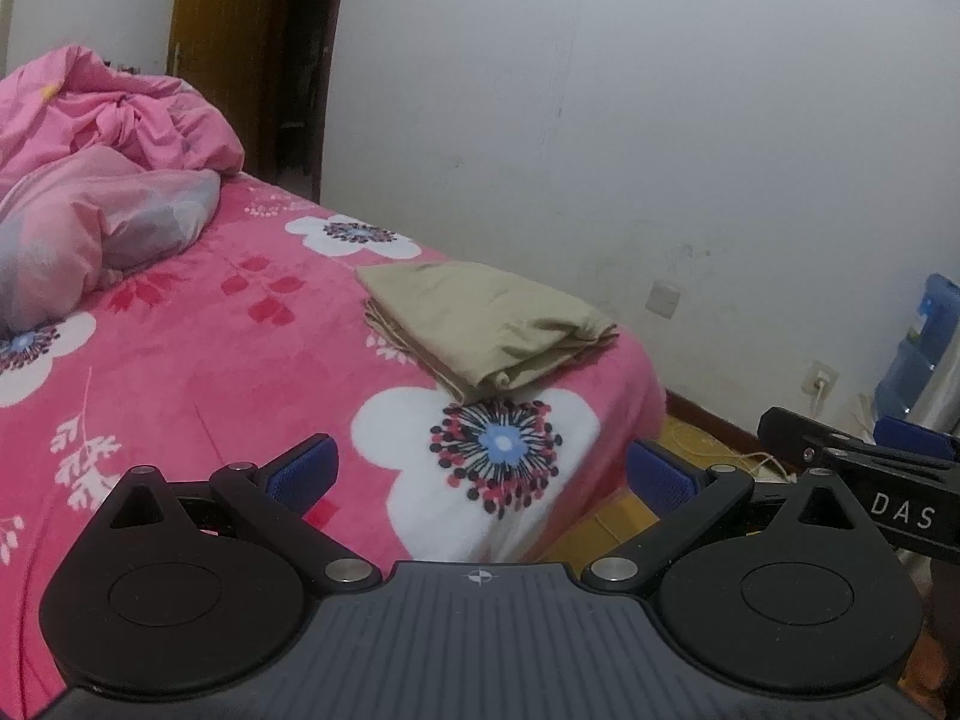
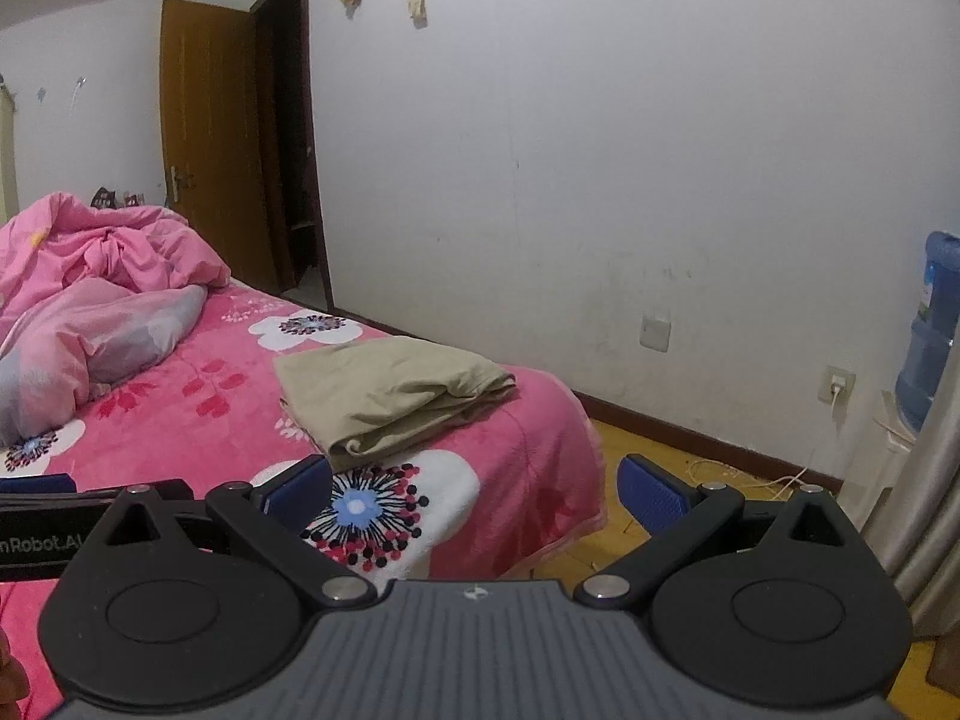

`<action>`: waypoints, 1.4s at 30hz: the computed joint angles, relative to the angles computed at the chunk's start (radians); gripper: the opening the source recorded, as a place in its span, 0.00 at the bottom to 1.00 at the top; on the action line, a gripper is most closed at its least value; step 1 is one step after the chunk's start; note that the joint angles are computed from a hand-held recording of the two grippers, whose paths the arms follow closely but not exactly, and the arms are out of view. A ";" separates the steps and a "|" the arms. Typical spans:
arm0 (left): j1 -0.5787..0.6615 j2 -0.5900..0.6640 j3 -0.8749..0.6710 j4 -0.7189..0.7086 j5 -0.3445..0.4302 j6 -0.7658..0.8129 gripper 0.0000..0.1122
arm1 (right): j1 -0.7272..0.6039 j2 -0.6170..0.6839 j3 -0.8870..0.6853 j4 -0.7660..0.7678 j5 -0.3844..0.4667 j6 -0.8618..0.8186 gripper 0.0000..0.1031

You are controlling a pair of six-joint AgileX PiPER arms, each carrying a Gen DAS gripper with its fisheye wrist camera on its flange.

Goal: Fold clothes

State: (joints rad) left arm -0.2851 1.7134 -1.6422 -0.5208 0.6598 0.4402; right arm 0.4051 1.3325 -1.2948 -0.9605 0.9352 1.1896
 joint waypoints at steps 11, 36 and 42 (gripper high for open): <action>-0.042 -0.008 0.007 0.170 -0.050 -0.185 0.92 | 0.010 -0.002 0.011 -0.038 0.042 0.000 1.00; -0.060 0.003 -0.021 0.267 -0.032 -0.289 0.92 | 0.021 0.008 0.002 -0.030 0.054 -0.027 1.00; -0.057 -0.003 -0.014 0.253 -0.036 -0.274 0.92 | 0.025 0.014 -0.002 -0.031 0.052 -0.032 1.00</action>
State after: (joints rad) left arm -0.3419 1.7108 -1.6561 -0.2674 0.6233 0.1658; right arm 0.4296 1.3468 -1.2968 -0.9912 0.9874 1.1579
